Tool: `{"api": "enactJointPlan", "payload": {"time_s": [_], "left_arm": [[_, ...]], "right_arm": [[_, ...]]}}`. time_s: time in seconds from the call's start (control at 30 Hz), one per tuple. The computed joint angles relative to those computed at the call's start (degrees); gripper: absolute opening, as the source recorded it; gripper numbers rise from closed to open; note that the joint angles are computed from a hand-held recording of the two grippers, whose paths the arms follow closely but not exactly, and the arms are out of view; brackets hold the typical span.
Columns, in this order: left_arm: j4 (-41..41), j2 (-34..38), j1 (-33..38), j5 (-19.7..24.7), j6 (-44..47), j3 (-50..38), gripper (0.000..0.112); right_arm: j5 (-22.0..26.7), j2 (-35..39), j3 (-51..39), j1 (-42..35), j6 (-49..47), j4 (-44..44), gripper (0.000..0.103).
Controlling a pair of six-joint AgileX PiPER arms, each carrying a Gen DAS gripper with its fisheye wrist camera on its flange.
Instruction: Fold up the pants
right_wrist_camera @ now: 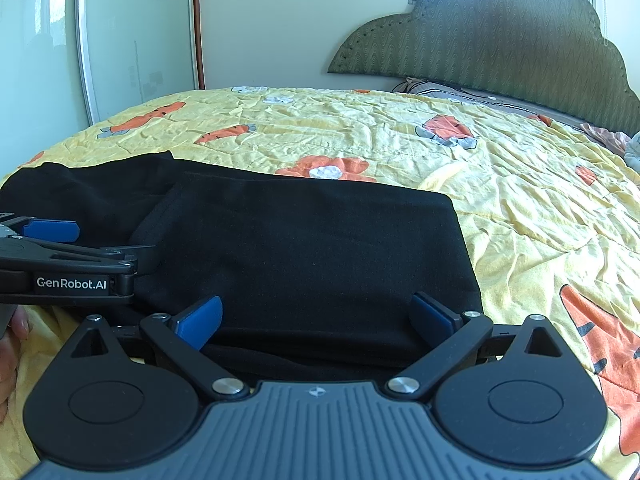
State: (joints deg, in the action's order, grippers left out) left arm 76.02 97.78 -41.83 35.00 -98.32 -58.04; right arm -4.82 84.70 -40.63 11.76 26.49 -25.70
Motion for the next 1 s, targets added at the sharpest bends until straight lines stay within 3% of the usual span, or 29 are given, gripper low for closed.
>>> {"api": "enactJointPlan", "payload": {"time_s": [0.07, 0.17, 0.27, 0.4, 0.53, 0.67, 0.8, 0.9, 1.0], "left_arm": [[2.18, -0.49, -0.37, 0.23, -2.47, 1.06, 0.097], [3.12, -2.13, -1.00, 1.00, -3.02, 2.68, 0.096], [2.46, -5.43, -2.01, 3.66, -1.72, 4.86, 0.096], [2.68, -13.52, -1.21, 8.69, -2.48, 9.54, 0.097], [-2.75, -21.20, 5.57, 10.77, 0.32, 11.92, 0.097], [-17.46, -28.04, 20.35, 5.43, 9.86, 11.76, 0.094], [-40.21, -32.67, 36.91, -4.06, 29.96, 12.56, 0.093], [-53.38, -33.46, 43.40, -6.10, 42.22, 12.98, 0.091], [-66.57, -33.79, 49.27, -7.79, 53.20, 13.89, 0.084]], "right_arm": [[-0.19, 0.05, 0.14, -0.08, -1.14, 1.32, 0.102], [-1.55, -0.67, 0.84, -0.99, 7.60, -7.33, 0.102], [-3.04, -1.86, 1.11, -0.01, 8.62, -8.16, 0.102], [-1.48, -2.26, -1.50, 6.84, -10.51, 8.33, 0.102], [-1.07, -0.57, -5.66, 15.44, -33.43, 23.11, 0.102], [-5.10, 2.25, -7.90, 24.16, -56.35, 36.48, 0.102], [-9.81, 5.91, -10.24, 32.73, -78.88, 50.48, 0.102], [-10.52, 8.74, -12.65, 36.21, -83.42, 52.06, 0.102], [-8.81, 11.14, -15.76, 37.39, -78.89, 46.90, 0.101]]}}
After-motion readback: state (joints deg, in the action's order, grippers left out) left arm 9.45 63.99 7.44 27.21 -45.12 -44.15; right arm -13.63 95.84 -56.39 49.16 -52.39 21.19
